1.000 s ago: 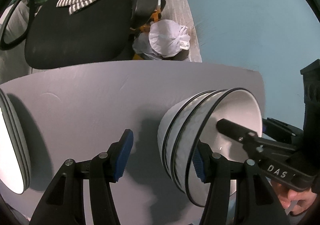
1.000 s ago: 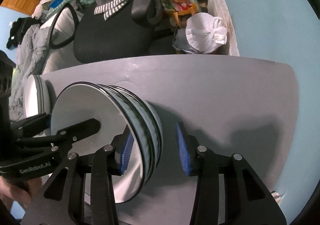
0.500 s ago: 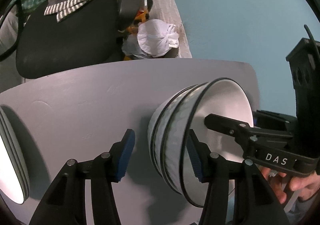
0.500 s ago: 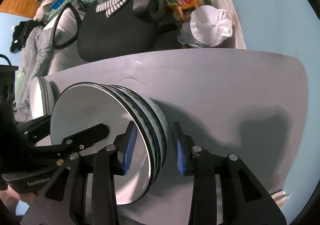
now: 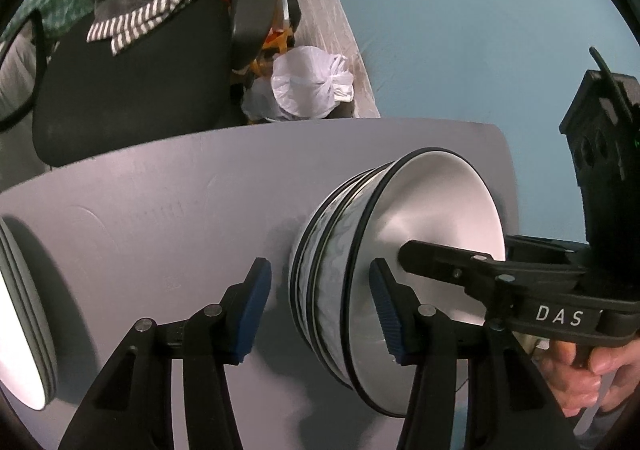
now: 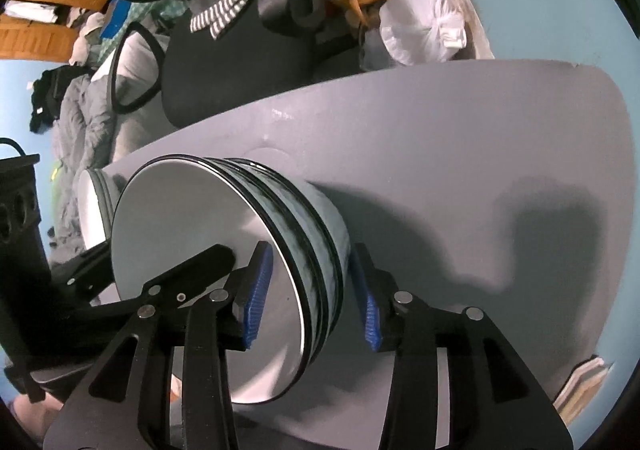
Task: Organize plates and bowls
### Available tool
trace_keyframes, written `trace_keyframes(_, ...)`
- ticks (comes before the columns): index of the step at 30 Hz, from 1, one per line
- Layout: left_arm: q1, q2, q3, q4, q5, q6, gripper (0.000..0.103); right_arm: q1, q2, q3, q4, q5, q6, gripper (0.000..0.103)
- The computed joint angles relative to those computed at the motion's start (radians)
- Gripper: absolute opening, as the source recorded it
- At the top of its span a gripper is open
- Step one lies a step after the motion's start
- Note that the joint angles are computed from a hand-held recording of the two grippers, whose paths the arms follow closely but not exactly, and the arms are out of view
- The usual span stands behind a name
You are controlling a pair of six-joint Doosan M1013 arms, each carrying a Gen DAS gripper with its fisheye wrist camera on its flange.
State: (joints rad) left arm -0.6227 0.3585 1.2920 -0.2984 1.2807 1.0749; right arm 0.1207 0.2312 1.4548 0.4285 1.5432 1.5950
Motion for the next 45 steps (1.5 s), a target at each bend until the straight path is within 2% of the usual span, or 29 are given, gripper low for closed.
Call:
trace_keyframes(2, 0.001, -0.001, 0.001, -0.013, -0.004, 0.020, 0.042, 0.008, 0.000, -0.005, -0.017, 0.002, 0.000, 0.040)
trace_keyframes(8, 0.004, -0.004, -0.001, -0.014, 0.021, 0.017, 0.036, 0.035, -0.013, -0.007, -0.080, -0.013, -0.022, 0.039)
trace_keyframes(11, 0.013, -0.007, 0.000, -0.015, 0.047, 0.007, 0.034, 0.036, -0.012, -0.002, -0.066, -0.002, -0.017, 0.035)
trace_keyframes(17, 0.025, -0.037, 0.030, 0.021, 0.089, 0.031, 0.033, 0.062, -0.019, 0.016, -0.027, 0.005, -0.030, 0.031)
trace_keyframes(29, 0.071, -0.165, 0.189, 0.030, 0.078, -0.024, 0.033, 0.173, -0.009, 0.012, -0.014, 0.000, -0.014, 0.031)
trace_keyframes(34, 0.094, -0.197, 0.228, 0.015, 0.080, -0.017, 0.033, 0.211, 0.003, 0.003, -0.013, 0.009, -0.001, 0.031)
trace_keyframes(38, 0.115, -0.211, 0.252, -0.030, 0.071, -0.010, 0.032, 0.225, 0.002, 0.004, -0.021, 0.002, 0.012, 0.031)
trace_keyframes(45, 0.135, -0.216, 0.274, -0.101, 0.049, -0.013, 0.033, 0.202, -0.010, 0.027, 0.007, -0.013, 0.014, 0.031)
